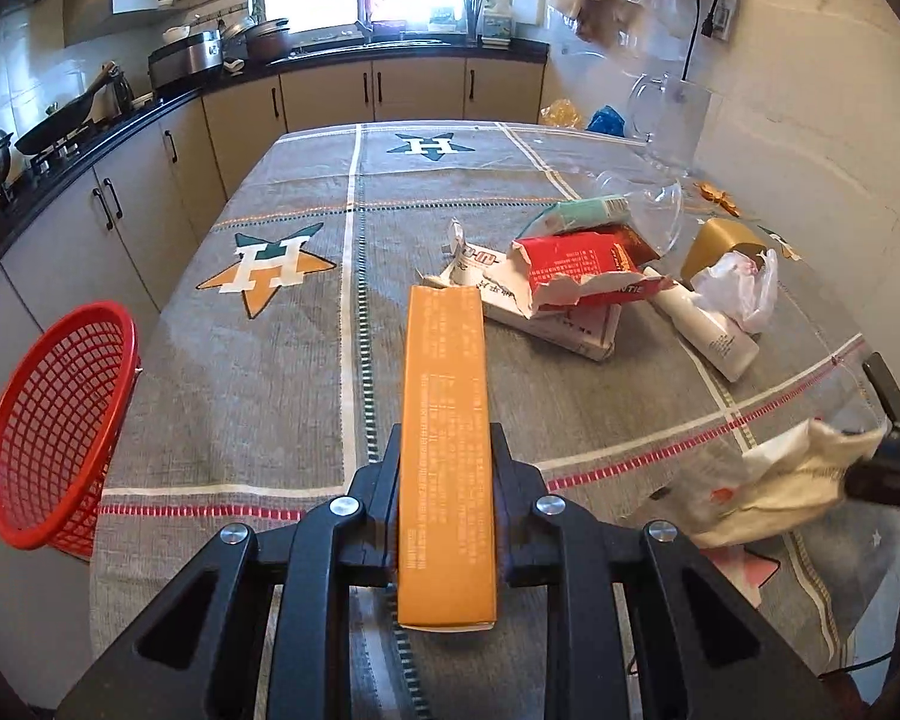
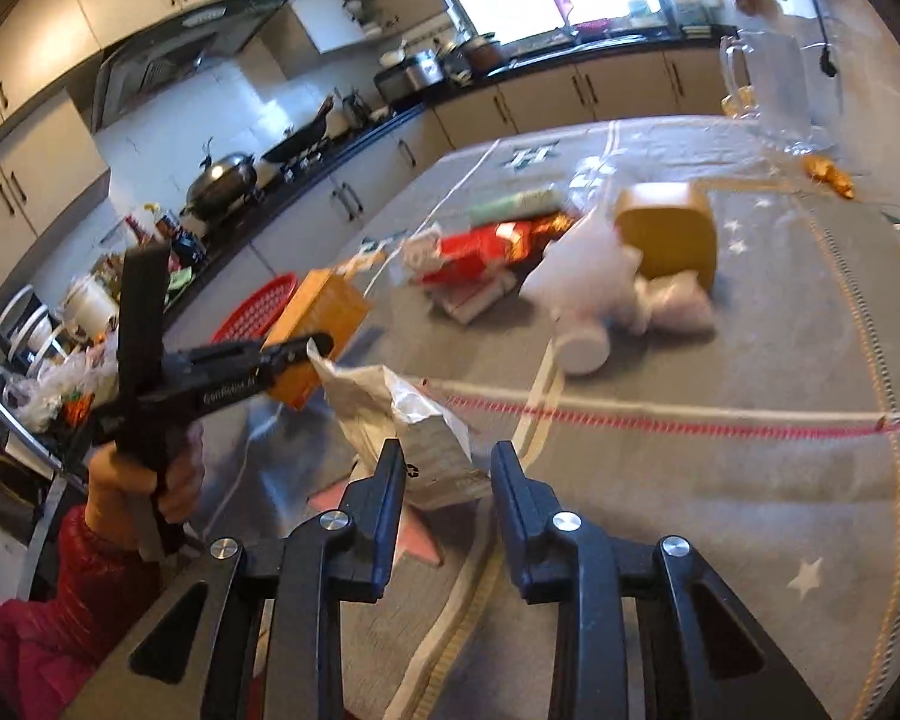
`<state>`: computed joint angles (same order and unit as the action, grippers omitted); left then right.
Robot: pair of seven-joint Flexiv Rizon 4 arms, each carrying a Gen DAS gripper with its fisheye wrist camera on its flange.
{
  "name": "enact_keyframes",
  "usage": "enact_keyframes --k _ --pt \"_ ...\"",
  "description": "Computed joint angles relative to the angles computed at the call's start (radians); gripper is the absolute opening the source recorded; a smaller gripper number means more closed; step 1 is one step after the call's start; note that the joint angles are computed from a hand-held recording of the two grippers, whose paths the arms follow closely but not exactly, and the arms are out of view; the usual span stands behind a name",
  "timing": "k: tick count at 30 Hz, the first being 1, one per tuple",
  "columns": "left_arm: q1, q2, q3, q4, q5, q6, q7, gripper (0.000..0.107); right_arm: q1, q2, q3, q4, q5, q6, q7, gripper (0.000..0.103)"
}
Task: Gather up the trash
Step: 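Grasp the white paper bag with red print with the right gripper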
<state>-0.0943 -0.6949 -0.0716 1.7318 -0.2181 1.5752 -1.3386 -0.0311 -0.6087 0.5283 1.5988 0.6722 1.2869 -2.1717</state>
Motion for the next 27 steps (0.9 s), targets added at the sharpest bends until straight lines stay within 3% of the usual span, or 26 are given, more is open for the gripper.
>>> enact_keyframes --k 3,5,6,11,14,20,27 --pt "0.007 0.000 -0.007 0.006 -0.001 0.003 -0.001 0.022 0.013 0.014 -0.005 0.019 -0.026 -0.003 -0.028 0.041" --pt "0.011 -0.002 -0.011 0.006 -0.003 0.001 -0.001 0.022 0.023 0.029 -0.011 0.037 -0.045 0.006 -0.047 0.060" --pt "0.013 -0.003 -0.014 0.007 -0.003 0.002 0.000 0.022 0.014 0.037 0.000 0.045 -0.049 0.006 -0.074 0.063" --pt "0.021 -0.005 -0.025 0.012 -0.004 0.010 0.005 0.022 0.013 0.065 0.006 0.063 -0.078 0.004 -0.175 0.068" --pt "0.027 -0.004 -0.033 0.018 -0.005 0.016 0.009 0.022 0.014 0.062 0.007 0.041 -0.113 -0.094 -0.232 0.070" --pt "0.038 0.001 -0.044 0.031 -0.007 0.024 0.013 0.022 0.134 0.031 -0.098 -0.015 -0.241 -0.236 -0.239 0.074" --pt "0.039 0.002 -0.045 0.034 -0.010 0.026 0.013 0.022 0.234 -0.002 -0.181 -0.003 -0.378 -0.232 -0.198 0.074"
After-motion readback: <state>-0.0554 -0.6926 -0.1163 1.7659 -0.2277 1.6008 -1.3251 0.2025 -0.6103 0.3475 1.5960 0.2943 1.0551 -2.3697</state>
